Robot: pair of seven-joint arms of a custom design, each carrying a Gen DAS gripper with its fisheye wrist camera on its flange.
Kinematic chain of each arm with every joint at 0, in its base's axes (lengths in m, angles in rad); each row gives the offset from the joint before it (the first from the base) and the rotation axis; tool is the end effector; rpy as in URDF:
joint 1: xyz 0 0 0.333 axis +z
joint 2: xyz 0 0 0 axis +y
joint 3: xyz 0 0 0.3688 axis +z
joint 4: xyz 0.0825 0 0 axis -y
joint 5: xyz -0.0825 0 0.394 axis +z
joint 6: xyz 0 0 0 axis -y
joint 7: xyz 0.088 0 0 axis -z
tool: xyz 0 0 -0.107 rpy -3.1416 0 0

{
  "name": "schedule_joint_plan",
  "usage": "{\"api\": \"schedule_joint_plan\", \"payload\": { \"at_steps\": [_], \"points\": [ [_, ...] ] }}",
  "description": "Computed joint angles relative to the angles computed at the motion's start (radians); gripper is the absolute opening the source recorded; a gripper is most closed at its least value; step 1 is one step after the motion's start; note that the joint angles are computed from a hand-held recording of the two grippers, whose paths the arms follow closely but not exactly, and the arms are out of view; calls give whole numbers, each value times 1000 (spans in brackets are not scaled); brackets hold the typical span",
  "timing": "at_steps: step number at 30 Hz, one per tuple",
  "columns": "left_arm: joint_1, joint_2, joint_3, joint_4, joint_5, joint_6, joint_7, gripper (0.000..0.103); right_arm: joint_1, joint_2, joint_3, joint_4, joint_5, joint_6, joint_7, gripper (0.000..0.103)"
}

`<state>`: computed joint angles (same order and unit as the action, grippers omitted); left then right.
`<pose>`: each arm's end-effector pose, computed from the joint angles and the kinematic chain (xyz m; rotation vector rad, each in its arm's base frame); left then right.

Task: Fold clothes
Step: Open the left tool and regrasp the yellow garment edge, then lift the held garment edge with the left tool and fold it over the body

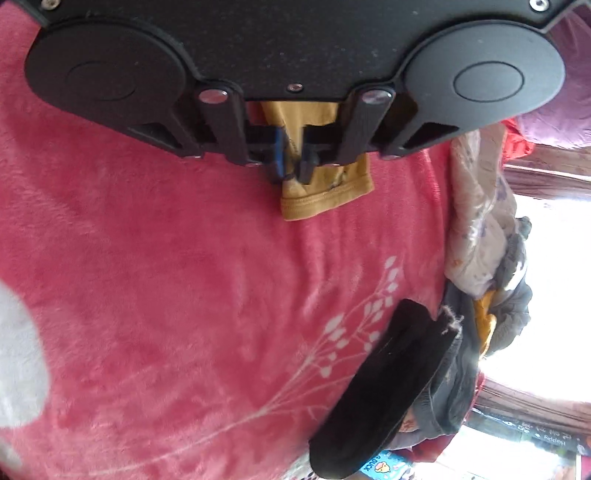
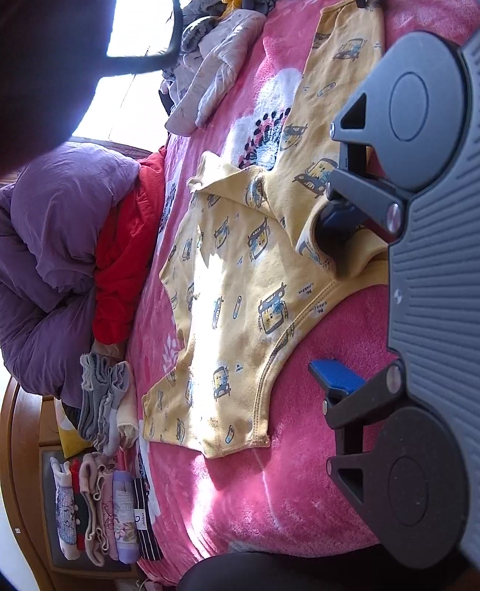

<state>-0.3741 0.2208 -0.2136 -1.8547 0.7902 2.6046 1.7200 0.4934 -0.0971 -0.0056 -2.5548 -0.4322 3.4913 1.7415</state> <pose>0.5576 -0.3755 0.5069 -0.3274 2.3959 -0.1871 0.4074 0.2727 0.4687 -2.0367 0.8205 -0.6133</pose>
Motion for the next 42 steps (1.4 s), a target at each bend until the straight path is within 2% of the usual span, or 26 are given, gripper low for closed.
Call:
{"api": "schedule_joint_plan", "payload": {
  "at_steps": [4,9,15,22,28,32,36,37,39,40,41,42],
  "points": [
    [55,-37,-9,19,-185,25,-24,2,-6,-8,9,-9,21,5,-27,73],
    [148,-119,12,1,-419,117,-119,2,-9,-13,14,-16,53,12,-50,73],
    [229,-261,55,-107,-559,263,-226,2,-21,-14,51,-26,144,17,-134,75],
    [281,-396,153,-238,-735,356,-204,2,-20,-19,69,-39,224,31,-206,76],
    [297,-493,268,-391,-853,445,-234,2,-22,-24,80,-53,273,41,-252,77],
    [257,-524,367,-477,-923,490,-232,2,-25,-28,99,-62,309,56,-308,77],
    [164,-534,493,-545,-997,543,-209,2,-20,-39,106,-75,333,73,-350,77],
    [102,-536,561,-559,-981,557,-224,2,-17,-43,100,-79,330,79,-349,77],
    [-53,-549,736,-582,-897,585,-290,2,-23,-52,113,-91,359,102,-377,77],
    [-141,-560,815,-595,-943,607,-246,2,-27,-55,122,-97,378,115,-395,77],
    [-228,-572,877,-602,-1059,631,-141,2,-29,-58,129,-103,396,132,-412,77],
    [-315,-590,946,-610,-1114,655,-84,2,-31,-60,136,-109,413,153,-428,77]
  ]
}}
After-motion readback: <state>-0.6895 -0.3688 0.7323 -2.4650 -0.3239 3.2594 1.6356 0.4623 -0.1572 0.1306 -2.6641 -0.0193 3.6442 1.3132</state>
